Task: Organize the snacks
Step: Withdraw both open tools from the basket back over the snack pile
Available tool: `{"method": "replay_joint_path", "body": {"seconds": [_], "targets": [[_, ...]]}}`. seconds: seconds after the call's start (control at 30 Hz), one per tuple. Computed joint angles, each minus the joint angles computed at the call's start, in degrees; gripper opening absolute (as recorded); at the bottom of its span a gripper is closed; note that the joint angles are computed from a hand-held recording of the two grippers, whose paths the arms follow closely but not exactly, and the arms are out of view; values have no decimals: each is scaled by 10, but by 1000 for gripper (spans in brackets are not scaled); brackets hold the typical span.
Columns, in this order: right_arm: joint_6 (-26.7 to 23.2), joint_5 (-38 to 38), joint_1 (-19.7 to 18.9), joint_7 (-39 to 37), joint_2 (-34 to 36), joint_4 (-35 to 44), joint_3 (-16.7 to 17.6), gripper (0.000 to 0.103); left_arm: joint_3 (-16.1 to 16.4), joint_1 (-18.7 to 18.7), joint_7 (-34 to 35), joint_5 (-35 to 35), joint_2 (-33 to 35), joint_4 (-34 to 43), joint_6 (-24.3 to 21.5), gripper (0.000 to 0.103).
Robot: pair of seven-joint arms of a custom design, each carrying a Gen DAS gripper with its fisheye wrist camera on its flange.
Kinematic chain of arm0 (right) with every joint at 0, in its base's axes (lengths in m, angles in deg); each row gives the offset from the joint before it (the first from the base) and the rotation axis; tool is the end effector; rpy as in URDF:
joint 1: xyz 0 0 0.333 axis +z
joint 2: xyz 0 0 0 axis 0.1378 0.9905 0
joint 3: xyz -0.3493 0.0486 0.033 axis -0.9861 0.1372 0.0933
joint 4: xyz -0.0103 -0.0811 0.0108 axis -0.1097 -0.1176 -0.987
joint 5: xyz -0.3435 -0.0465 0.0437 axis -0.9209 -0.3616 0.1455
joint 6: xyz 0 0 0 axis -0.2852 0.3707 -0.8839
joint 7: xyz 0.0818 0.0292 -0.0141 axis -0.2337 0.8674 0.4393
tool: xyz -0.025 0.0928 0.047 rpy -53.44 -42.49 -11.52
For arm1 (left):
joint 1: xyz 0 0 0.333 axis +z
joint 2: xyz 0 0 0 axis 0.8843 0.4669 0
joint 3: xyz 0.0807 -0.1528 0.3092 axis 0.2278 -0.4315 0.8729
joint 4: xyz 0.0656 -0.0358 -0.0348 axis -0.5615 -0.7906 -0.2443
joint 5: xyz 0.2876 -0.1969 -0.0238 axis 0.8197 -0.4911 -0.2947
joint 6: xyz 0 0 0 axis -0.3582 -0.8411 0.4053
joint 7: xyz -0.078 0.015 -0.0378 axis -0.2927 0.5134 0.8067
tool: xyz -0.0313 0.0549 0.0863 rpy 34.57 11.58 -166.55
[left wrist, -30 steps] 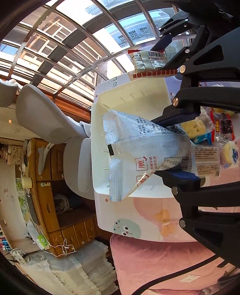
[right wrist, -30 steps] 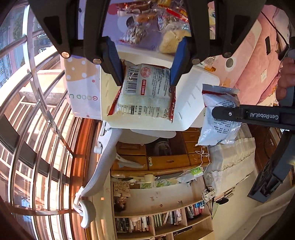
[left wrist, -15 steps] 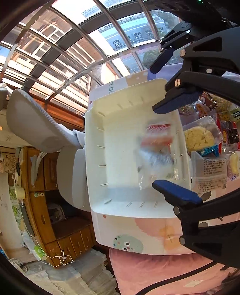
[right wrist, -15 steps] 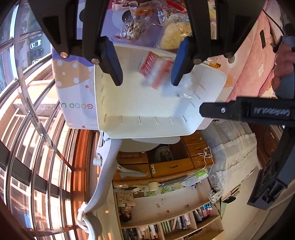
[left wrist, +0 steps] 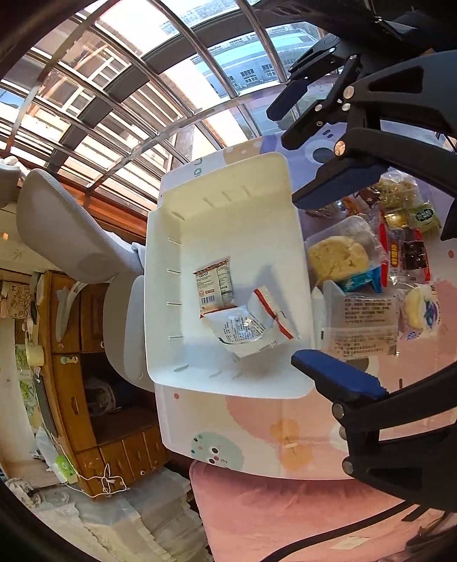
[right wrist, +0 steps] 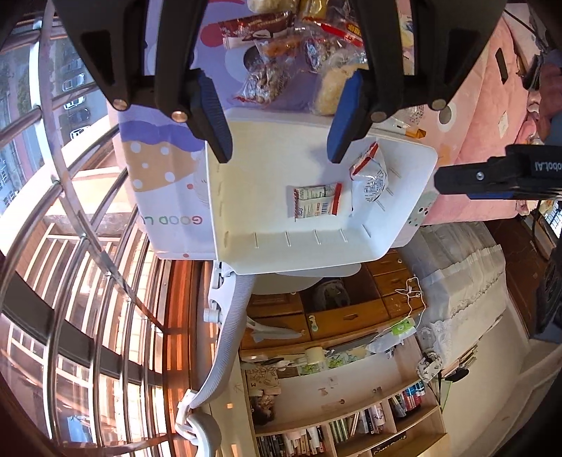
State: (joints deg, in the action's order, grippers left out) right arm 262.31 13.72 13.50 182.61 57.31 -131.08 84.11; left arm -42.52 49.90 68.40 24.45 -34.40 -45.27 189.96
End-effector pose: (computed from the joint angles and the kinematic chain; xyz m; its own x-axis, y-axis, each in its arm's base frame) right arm 0.3437 0.0674 0.4888 -0.1134 -0.9811 -0.1567 -0.7409 0.1885 -0.6446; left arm 0.4605 -0.2113 0.5221 -0.3570 -0.9185 0.1697 -0.8714 0.2621 -0.4148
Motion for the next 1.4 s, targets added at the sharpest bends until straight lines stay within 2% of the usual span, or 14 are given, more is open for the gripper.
{"method": "replay_joint_path", "body": {"seconds": [0.13,0.27,0.63,0.8,1.03,1.2,1.4], "targets": [[-30,-6,-18,33,-36,-8,34,57,11,0,37,-34,-41,-38,-3,82],[-63,-10,-19,81,-71,-16,61,57,25,3,80,-65,-86,-75,-8,83],[-210,-33,27,264,-172,-12,150,59,82,19,227,-130,-221,-166,-67,85],[-281,-43,59,351,-205,-3,190,61,101,35,286,-142,-258,-190,-103,89],[-376,-44,119,463,-215,13,236,62,105,62,352,-127,-287,-210,-134,94],[-416,-45,169,526,-202,14,242,62,96,75,376,-109,-289,-218,-148,98],[-441,-47,229,584,-186,1,228,62,84,82,379,-96,-271,-228,-158,98]]}}
